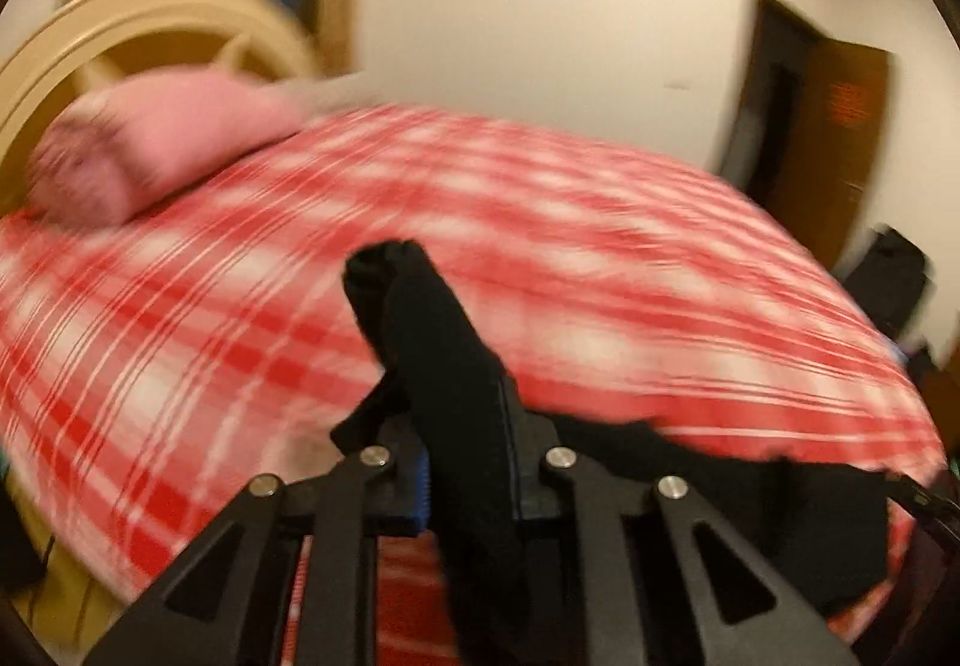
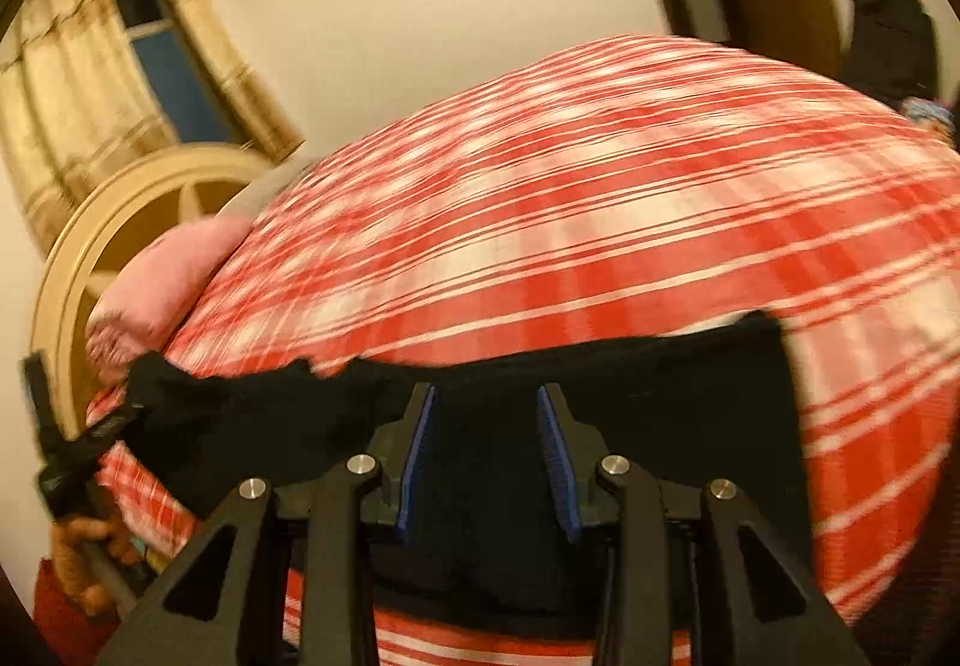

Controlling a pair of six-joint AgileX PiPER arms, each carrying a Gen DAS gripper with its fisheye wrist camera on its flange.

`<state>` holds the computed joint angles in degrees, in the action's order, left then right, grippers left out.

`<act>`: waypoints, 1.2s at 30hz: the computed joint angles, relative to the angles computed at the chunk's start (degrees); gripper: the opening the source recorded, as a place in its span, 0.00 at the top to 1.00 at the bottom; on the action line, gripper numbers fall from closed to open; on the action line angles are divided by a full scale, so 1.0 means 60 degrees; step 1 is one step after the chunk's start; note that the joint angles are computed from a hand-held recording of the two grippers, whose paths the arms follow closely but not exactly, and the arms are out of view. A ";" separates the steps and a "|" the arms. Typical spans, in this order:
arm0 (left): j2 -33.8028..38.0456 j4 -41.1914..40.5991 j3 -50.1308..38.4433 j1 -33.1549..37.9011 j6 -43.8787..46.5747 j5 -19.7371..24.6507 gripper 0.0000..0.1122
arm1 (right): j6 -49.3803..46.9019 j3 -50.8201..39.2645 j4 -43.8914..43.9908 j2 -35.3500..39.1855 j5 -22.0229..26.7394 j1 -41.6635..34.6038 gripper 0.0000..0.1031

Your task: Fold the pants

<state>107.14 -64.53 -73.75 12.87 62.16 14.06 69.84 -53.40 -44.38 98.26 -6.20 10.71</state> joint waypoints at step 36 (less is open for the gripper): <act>0.0315 0.2339 -0.0964 -0.4705 -0.1063 0.0995 0.84 | 0.6152 0.1093 -0.6543 -0.1059 -0.0516 -0.1829 0.64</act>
<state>109.03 -50.49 -79.54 -15.36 55.78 20.03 106.76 -46.84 -83.64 91.91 -9.30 -0.26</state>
